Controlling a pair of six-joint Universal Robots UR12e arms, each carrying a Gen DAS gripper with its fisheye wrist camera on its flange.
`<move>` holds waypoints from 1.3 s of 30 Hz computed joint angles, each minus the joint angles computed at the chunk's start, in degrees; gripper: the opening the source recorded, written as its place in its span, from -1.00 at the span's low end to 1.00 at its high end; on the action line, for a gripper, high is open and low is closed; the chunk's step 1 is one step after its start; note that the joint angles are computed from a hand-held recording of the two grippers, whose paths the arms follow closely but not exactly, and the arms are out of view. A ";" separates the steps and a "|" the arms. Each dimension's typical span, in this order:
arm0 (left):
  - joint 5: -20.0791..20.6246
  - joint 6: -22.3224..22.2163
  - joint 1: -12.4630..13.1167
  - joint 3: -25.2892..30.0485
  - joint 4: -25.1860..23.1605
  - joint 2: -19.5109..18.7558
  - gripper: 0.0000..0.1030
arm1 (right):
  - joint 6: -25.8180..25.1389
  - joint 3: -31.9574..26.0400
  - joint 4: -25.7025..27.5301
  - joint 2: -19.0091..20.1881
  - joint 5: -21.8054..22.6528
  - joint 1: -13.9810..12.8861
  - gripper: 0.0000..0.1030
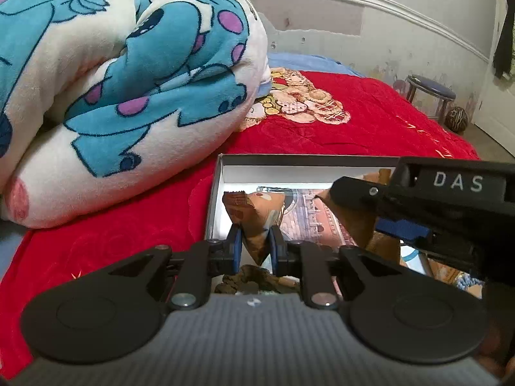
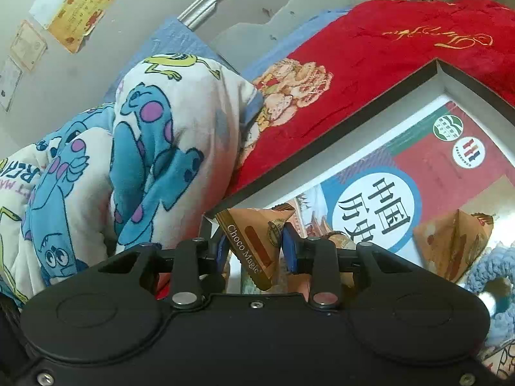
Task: Organize objects
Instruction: 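Lower the brown sweet into the box with the left tool while the right tool lowers its sweet, then open the left tool to release the sweet while the right tool releases its sweet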
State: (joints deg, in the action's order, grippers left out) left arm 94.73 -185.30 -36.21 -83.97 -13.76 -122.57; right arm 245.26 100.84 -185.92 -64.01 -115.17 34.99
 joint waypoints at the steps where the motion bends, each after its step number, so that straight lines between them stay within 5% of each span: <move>1: -0.08 -0.24 0.03 0.04 -0.21 0.01 -0.59 | 0.08 0.14 -0.36 -0.07 0.38 -0.05 -0.35; 20: -3.12 0.40 0.50 0.15 -3.88 0.24 -0.62 | -3.67 -2.60 10.72 -0.81 3.24 0.06 -0.34; 22: -3.77 0.77 0.60 0.09 -4.16 0.31 -0.48 | -3.61 -2.88 11.65 -0.82 3.02 0.13 -0.34; 23: -4.54 1.07 0.73 0.03 -4.22 0.36 -0.22 | -3.53 -3.01 12.30 -0.85 2.83 0.18 -0.34; 34: -13.33 4.77 2.62 -1.42 -4.61 1.76 0.30 | -2.48 -2.60 12.10 -1.17 5.05 -0.13 -0.32; 39: -15.74 7.29 3.31 -3.13 -1.46 2.89 0.56 | -5.72 -2.40 10.14 -1.59 9.11 -0.45 0.05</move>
State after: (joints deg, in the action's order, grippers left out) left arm 78.99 -178.01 -32.89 -87.10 -15.22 -119.68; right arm 239.54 98.44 -175.77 -65.60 -106.06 34.53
